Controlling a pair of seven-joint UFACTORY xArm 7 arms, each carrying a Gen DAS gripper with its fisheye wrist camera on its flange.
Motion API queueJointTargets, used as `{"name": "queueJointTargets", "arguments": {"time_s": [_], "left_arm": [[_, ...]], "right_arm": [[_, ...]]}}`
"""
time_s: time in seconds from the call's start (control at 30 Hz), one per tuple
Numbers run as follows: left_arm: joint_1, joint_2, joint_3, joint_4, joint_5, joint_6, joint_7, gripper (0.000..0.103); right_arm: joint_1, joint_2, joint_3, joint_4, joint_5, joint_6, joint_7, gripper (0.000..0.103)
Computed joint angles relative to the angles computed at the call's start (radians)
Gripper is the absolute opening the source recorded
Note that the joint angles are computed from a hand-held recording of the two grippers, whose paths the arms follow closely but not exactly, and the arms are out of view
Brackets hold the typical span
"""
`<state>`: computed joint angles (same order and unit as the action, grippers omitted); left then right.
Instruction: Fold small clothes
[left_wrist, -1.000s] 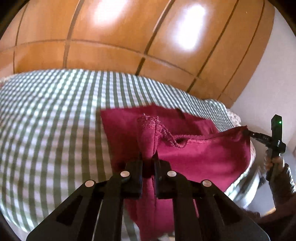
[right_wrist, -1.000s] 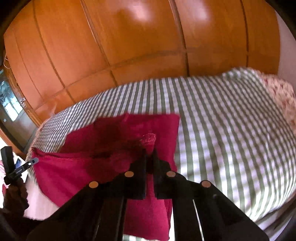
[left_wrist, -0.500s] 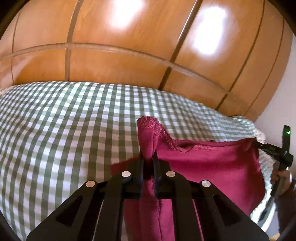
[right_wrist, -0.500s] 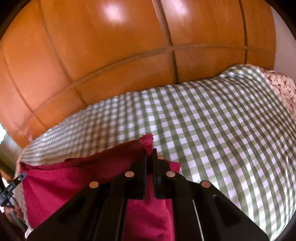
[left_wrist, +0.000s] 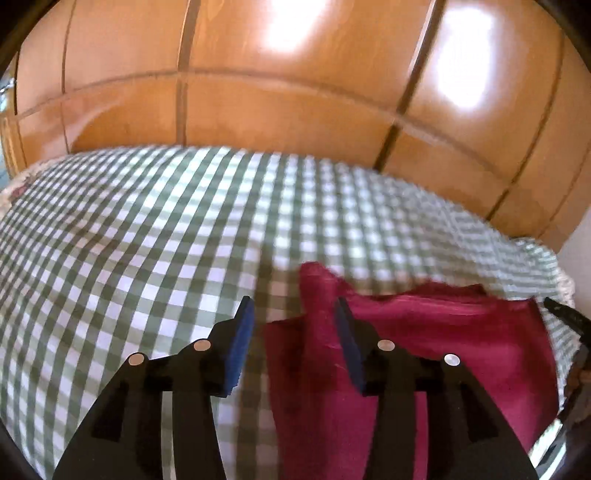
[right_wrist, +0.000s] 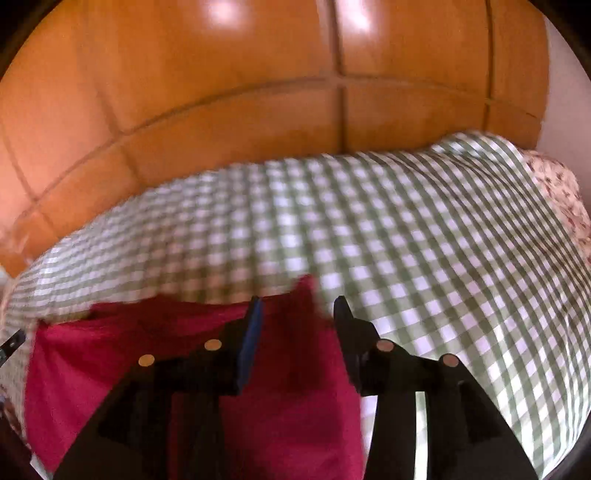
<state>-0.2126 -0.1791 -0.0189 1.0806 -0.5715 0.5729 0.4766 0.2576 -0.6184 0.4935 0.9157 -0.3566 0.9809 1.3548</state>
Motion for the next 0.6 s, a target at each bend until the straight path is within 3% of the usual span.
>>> {"name": "queueJointTargets", "arguments": {"time_s": [0.1,0.17,0.2,0.27,0.37,0.43,0.6], "left_arm": [[-0.036,-0.114,0.024,-0.099,-0.081,0.007,0.106,0.043],[-0.081,-0.186,0.035,-0.169,-0.127,0.007,0.186,0.043],[-0.089,-0.206,0.028,-0.196,-0.117,-0.011,0.195,0.049],[-0.094,-0.227,0.01,-0.247,-0.066,-0.037,0.181,0.052],[-0.071,-0.141,0.011,-0.224,-0.007,0.005,0.065,0.051],[-0.094,-0.14,0.048,-0.244,-0.073,-0.015,0.099,0.048],[-0.071,-0.193,0.04,-0.289,-0.041,-0.033,0.072,0.048]], "right_arm": [[0.039,0.085,0.03,0.05,0.006,-0.112,-0.028,0.042],[0.048,0.172,0.06,0.102,-0.019,-0.148,-0.034,0.052],[0.059,0.233,0.069,0.134,-0.032,-0.17,-0.044,0.053],[0.075,0.371,0.079,0.214,-0.062,-0.166,-0.056,0.053],[0.088,0.517,0.068,0.3,-0.109,-0.097,-0.025,0.056],[0.097,0.559,0.039,0.321,-0.131,-0.094,0.016,0.056],[0.161,0.6,-0.009,0.351,-0.201,-0.067,0.043,0.058]]}}
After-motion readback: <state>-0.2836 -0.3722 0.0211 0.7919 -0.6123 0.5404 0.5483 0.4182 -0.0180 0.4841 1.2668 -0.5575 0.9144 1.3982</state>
